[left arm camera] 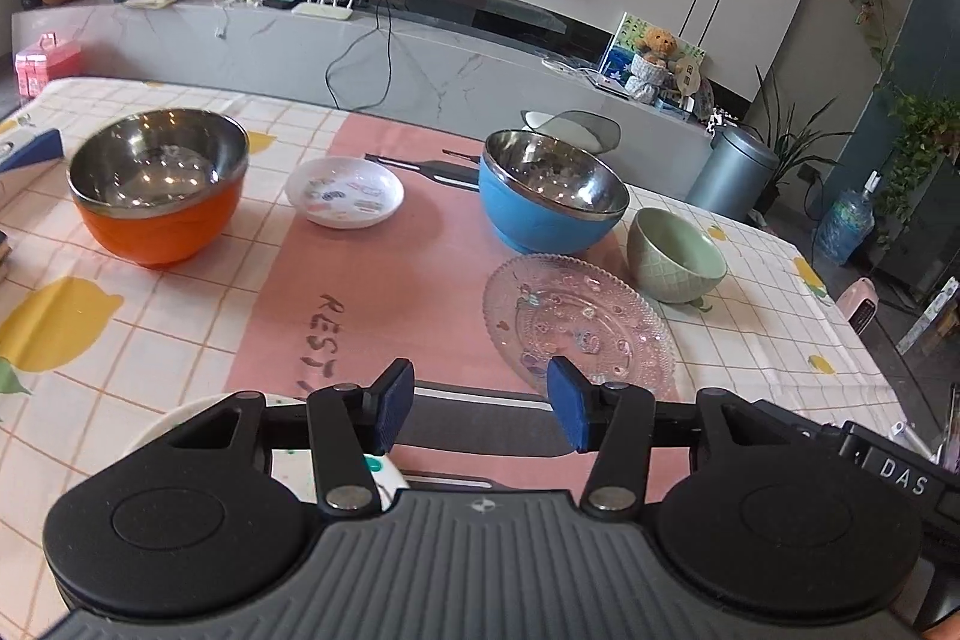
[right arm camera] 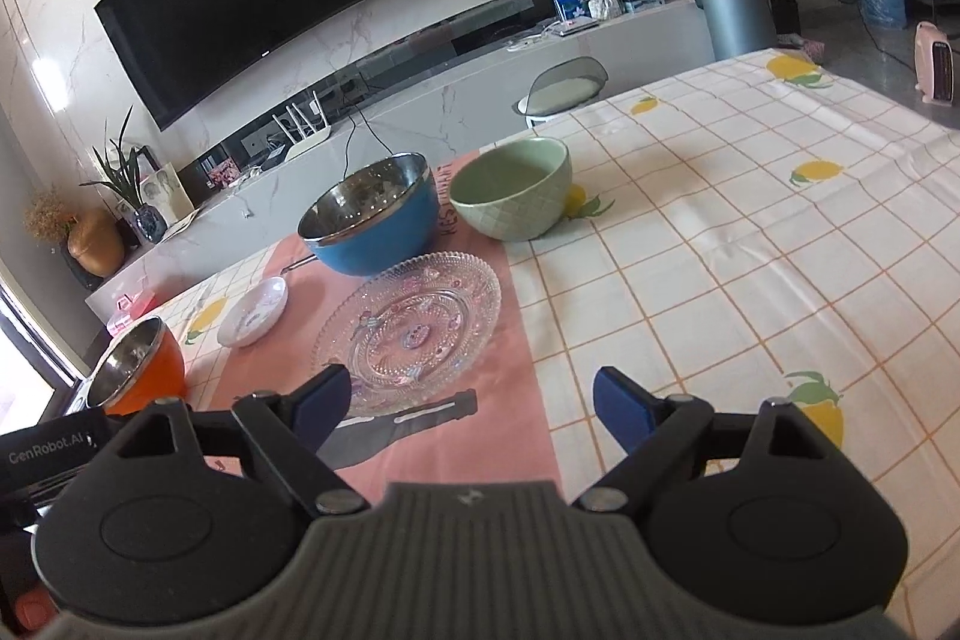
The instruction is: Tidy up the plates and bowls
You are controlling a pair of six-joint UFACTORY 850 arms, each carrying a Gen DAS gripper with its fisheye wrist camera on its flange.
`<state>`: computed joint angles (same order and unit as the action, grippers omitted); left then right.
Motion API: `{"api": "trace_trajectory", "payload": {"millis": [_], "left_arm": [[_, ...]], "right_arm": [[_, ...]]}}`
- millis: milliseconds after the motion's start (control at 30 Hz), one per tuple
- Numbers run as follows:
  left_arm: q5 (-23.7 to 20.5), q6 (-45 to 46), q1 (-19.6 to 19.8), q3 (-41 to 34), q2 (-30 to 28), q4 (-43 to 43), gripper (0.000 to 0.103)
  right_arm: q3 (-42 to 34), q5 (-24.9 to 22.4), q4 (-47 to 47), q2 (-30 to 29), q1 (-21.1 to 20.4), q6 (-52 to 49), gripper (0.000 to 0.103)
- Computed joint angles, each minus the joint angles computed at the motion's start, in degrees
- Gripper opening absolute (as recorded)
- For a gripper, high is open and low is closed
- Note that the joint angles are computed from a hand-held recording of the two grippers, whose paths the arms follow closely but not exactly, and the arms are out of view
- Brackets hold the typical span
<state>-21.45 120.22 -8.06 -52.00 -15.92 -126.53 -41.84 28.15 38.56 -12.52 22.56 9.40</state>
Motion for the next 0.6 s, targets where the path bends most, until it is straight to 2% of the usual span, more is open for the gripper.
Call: {"api": "trace_trajectory", "payload": {"millis": [67, 133, 167, 267, 367, 467, 600], "left_arm": [[0.59, -2.32, -0.45, -1.69, -1.59, 1.50, 0.058], [1.97, -4.33, -0.99, -3.62, -3.18, 2.24, 0.054], [2.08, -6.91, -0.97, -4.59, -3.95, 4.19, 0.054], [2.07, -15.21, -1.06, -7.88, -6.59, 10.07, 0.054], [2.30, -21.30, -1.16, -10.93, -9.23, 14.47, 0.051], [1.84, -27.72, -1.19, -13.66, -11.85, 18.51, 0.049], [2.21, -32.07, -1.45, -16.35, -14.54, 21.18, 0.049]], "right_arm": [[-0.74, -1.41, -4.42, -1.04, -1.32, 4.63, 0.078], [-1.76, -2.46, -8.27, -2.26, -2.36, 8.42, 0.072], [-2.29, -2.78, -9.78, -2.84, -2.76, 9.79, 0.065], [-4.34, -3.63, -14.67, -4.94, -4.13, 13.56, 0.056], [-6.52, -4.46, -19.21, -7.01, -5.60, 17.05, 0.051], [-9.24, -6.34, -25.99, -9.37, -7.50, 22.89, 0.050], [-11.73, -6.67, -35.20, -12.04, -9.82, 32.30, 0.047]]}}
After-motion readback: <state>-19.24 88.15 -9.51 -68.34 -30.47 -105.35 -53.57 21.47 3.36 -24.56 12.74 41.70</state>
